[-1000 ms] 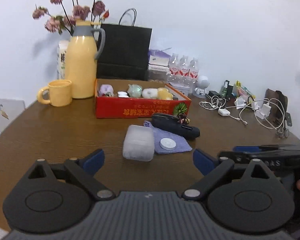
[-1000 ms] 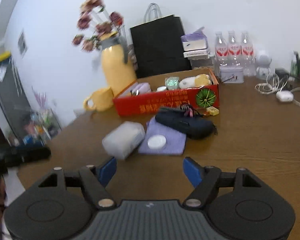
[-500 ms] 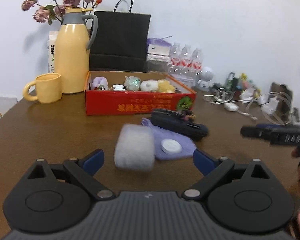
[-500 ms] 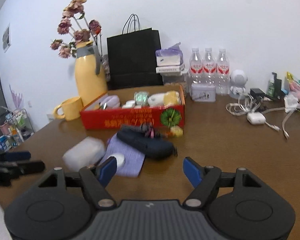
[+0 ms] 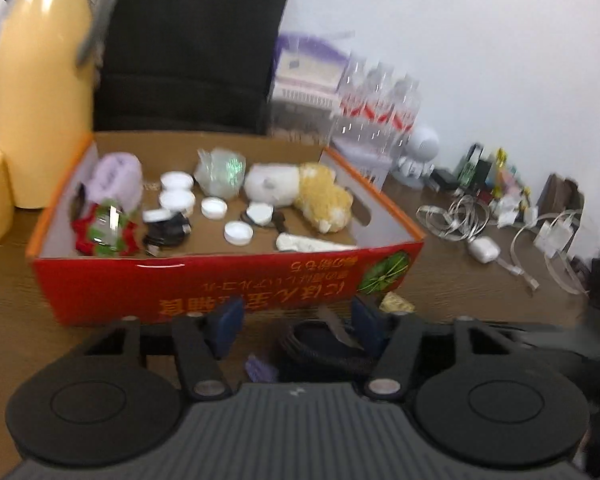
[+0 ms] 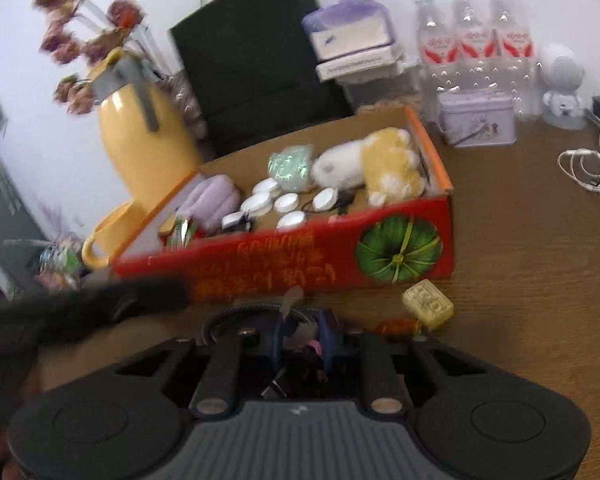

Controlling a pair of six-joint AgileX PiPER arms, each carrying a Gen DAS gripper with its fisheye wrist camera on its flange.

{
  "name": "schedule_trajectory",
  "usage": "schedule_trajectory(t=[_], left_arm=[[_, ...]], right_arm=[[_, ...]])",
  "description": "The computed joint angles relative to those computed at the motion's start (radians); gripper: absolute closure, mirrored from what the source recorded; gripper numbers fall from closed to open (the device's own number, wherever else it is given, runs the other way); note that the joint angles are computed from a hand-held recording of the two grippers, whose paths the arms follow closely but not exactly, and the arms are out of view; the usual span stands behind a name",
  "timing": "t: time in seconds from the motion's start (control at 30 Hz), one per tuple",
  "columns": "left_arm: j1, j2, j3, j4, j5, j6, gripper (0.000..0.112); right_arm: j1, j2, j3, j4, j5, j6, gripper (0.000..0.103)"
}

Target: Organize objects

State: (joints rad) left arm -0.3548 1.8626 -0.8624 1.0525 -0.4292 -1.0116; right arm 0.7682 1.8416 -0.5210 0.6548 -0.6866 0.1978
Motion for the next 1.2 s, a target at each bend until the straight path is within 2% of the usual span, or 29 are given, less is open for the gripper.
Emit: schedule_trajectory(t=[0.07,0.1,0.17,0.2,0.27,0.37,0.47,0.63,0.7,0.77,0.87,0.97,1.03,1.1,1.17,1.2], left_arm=[[-0.015,0.062,-0.053,0.061,0.020,-0.048,0.058],[-0.026,0.081,-0.079,0.150,0.044,-0.131,0.075],[-0.016,0.077,-0.078,0.264,0.000,-0.179,0.086],[-0.025,0.073,-0.074,0.264,0.011,-0.148,0.091],[-0.052,0.058,-0.047,0.146,0.057,-0.027,0.099],[-0.044,0.013,0.015,0.076,0.025,0.041,0.100],[-0.050,-0.098,0.144,-0.110,-0.020,0.236,0.100],[-0.056,-0.327,0.387,-0.262,-0.050,0.389,0.100],[-0.041,-0.398,0.479,-0.259,-0.056,0.405,0.102],[-0.015,-0.449,0.551,-0.227,-0.039,0.382,0.101],[0.029,-0.481,0.646,-0.240,-0.036,0.392,0.102],[0.116,-0.473,0.708,-0.209,-0.080,0.378,0.100],[0.134,-0.482,0.743,-0.243,-0.104,0.457,0.088],[0.164,-0.489,0.778,-0.245,-0.188,0.494,0.030],[0.119,-0.475,0.809,-0.344,-0.262,0.594,0.014],[0.064,-0.457,0.810,-0.415,-0.271,0.646,0.012]], right_arm=[[0.034,-0.022,0.015,0.070,-0.002,-0.067,0.094],[0.050,-0.031,0.031,0.082,-0.027,-0.066,0.094],[0.068,-0.027,0.050,0.089,-0.068,-0.037,0.094],[0.072,-0.026,0.054,0.086,-0.078,-0.027,0.095],[0.080,-0.038,0.050,0.108,-0.075,-0.063,0.095],[0.115,-0.093,0.076,0.158,-0.118,-0.092,0.095],[0.181,-0.160,0.107,0.249,-0.165,-0.137,0.095],[0.397,-0.285,0.167,0.415,-0.229,-0.209,0.094],[0.509,-0.322,0.190,0.487,-0.226,-0.226,0.093],[0.613,-0.328,0.224,0.521,-0.259,-0.165,0.090],[0.774,-0.295,0.243,0.694,-0.349,-0.108,0.067],[0.827,-0.250,0.212,0.894,-0.361,-0.166,0.067],[0.795,-0.212,0.195,0.911,-0.343,-0.200,0.067],[0.722,-0.176,0.159,0.926,-0.324,-0.304,0.067],[0.618,-0.172,0.151,0.859,-0.298,-0.371,0.067],[0.525,-0.173,0.151,0.772,-0.265,-0.391,0.068]])
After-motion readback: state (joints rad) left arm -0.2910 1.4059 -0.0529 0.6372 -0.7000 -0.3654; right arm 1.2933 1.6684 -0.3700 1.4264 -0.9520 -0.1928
